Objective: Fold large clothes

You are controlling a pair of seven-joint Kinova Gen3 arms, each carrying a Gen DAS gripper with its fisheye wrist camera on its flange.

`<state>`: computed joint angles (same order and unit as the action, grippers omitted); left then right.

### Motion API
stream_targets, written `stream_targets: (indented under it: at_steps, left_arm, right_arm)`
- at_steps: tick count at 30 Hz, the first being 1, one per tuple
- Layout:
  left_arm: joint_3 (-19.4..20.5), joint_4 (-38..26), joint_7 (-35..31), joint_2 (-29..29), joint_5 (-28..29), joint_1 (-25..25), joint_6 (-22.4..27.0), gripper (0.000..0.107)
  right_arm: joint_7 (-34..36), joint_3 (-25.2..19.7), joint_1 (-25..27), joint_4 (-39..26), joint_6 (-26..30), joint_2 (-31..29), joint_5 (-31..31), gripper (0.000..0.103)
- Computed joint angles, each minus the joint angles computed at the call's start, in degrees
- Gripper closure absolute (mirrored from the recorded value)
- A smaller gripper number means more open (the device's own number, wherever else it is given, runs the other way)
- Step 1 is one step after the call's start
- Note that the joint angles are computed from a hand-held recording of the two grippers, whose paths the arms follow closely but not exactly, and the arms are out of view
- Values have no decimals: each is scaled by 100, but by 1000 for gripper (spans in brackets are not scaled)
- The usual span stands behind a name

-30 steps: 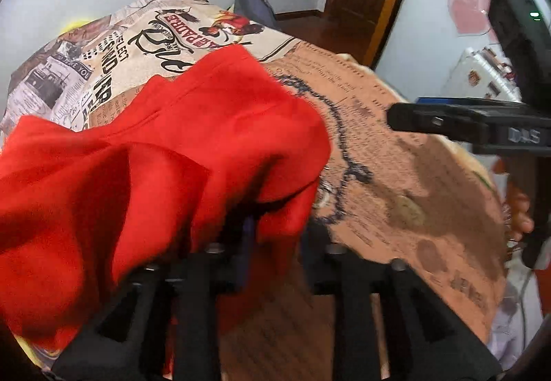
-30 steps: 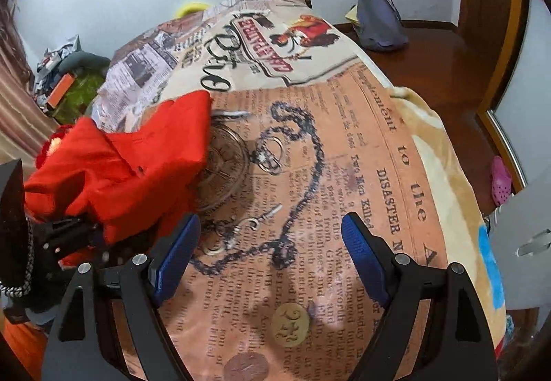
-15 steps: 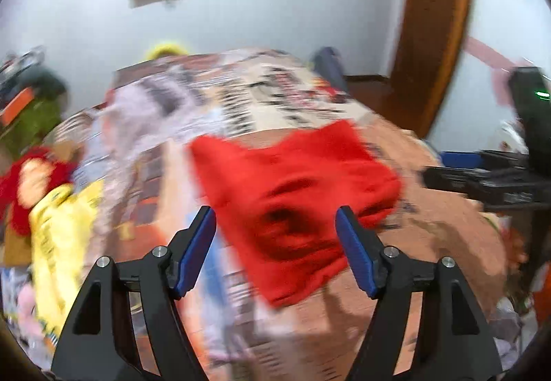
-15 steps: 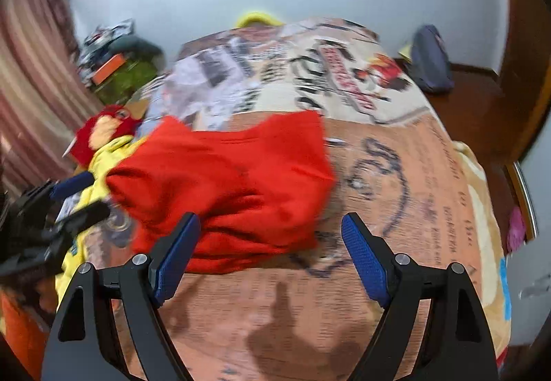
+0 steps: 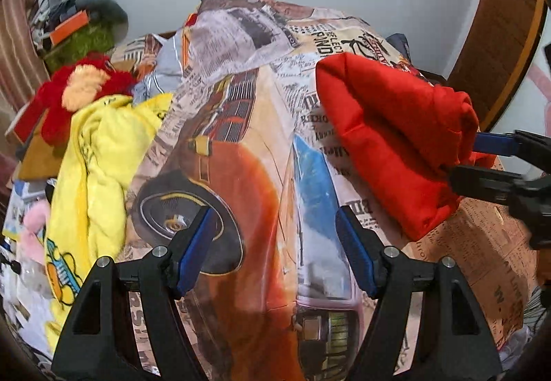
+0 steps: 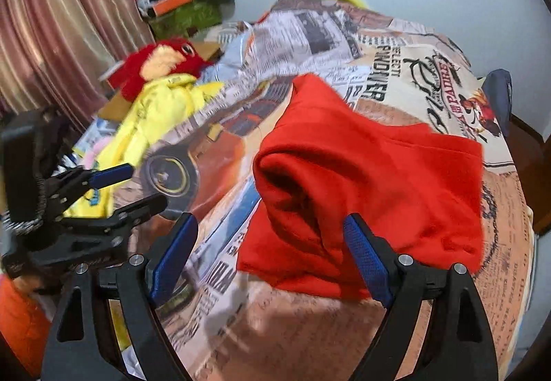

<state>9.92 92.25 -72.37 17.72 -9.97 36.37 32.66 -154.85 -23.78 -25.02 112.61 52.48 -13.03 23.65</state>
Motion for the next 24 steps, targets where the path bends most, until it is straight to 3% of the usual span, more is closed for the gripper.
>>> stream_targets:
  at_steps: [4,10,16,20,24]
  left_arm:
    - [125,-150,-204,147,213,-94,21,37]
    - [320,-677,-652,567,632,-126,45,37]
    - [364,-1383,-984,1047,945,91,155,37]
    - [312,-1696,-1137,1227,928,308,295,37]
    - [206,-1947,-1140,1396,888,510,489,37]
  right_arm:
    - [-172,53,8,-34,190,363,378,19]
    - [125,634,186,191,105,0,492,19]
    - [-187,770,1218,119,997,-33,1243,19]
    - [22,1383,1392,251,652,-635,759,19]
    - [501,1438,1373,447,209,-1133,113,19]
